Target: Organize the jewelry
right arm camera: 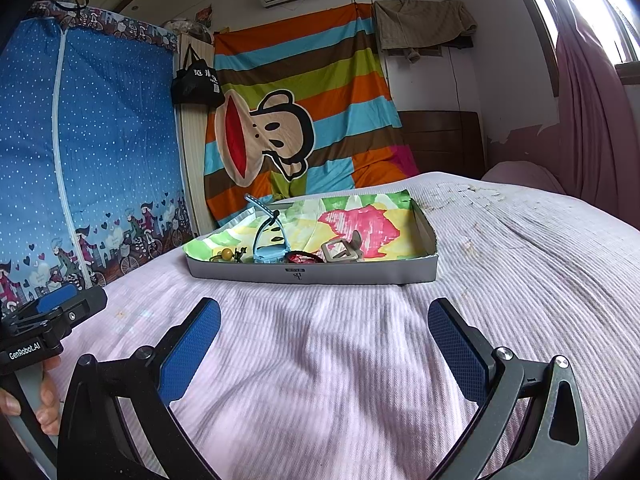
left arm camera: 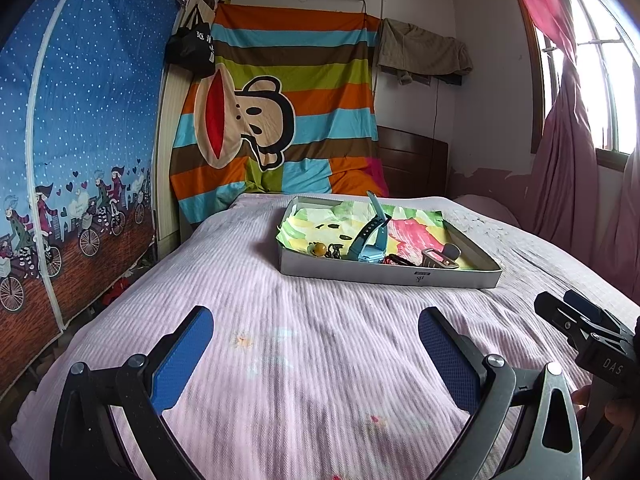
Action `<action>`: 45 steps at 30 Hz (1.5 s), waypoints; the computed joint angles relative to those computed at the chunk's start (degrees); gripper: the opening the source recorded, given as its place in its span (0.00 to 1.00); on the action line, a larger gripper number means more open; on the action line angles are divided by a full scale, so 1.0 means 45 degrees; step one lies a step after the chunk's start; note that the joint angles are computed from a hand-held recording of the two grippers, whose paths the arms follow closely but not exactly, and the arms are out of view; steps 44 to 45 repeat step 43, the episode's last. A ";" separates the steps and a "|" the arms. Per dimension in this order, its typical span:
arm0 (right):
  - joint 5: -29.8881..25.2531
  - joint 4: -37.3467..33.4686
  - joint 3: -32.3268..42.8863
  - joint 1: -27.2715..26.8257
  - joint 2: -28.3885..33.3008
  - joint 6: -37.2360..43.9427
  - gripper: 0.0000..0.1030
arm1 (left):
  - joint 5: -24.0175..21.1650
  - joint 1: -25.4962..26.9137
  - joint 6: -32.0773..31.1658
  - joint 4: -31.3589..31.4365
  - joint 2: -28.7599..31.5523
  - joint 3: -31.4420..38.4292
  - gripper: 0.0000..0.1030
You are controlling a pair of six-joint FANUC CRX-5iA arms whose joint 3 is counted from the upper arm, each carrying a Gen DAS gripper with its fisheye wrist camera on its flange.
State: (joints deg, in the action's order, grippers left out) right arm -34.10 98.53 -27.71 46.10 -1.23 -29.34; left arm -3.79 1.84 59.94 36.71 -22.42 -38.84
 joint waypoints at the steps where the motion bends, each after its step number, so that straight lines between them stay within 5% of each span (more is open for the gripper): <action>1: 0.0003 -0.0005 -0.0003 -0.0003 -0.0002 0.0004 0.99 | -0.0002 0.0001 -0.0011 0.0007 0.0000 -0.0001 1.00; 19: 0.0025 0.0032 -0.0022 -0.0025 -0.0012 -0.0043 0.99 | -0.0011 0.0016 0.0009 0.0047 0.0004 -0.0043 1.00; 30: 0.0042 0.0046 -0.0041 -0.0039 -0.0024 -0.0059 0.99 | -0.0906 0.0514 0.2858 -0.3097 0.0018 0.0815 1.00; 45: 0.0048 0.0075 -0.0056 -0.0048 -0.0033 -0.0097 0.99 | -0.0792 0.0431 0.2607 -0.2851 0.0031 0.0736 1.00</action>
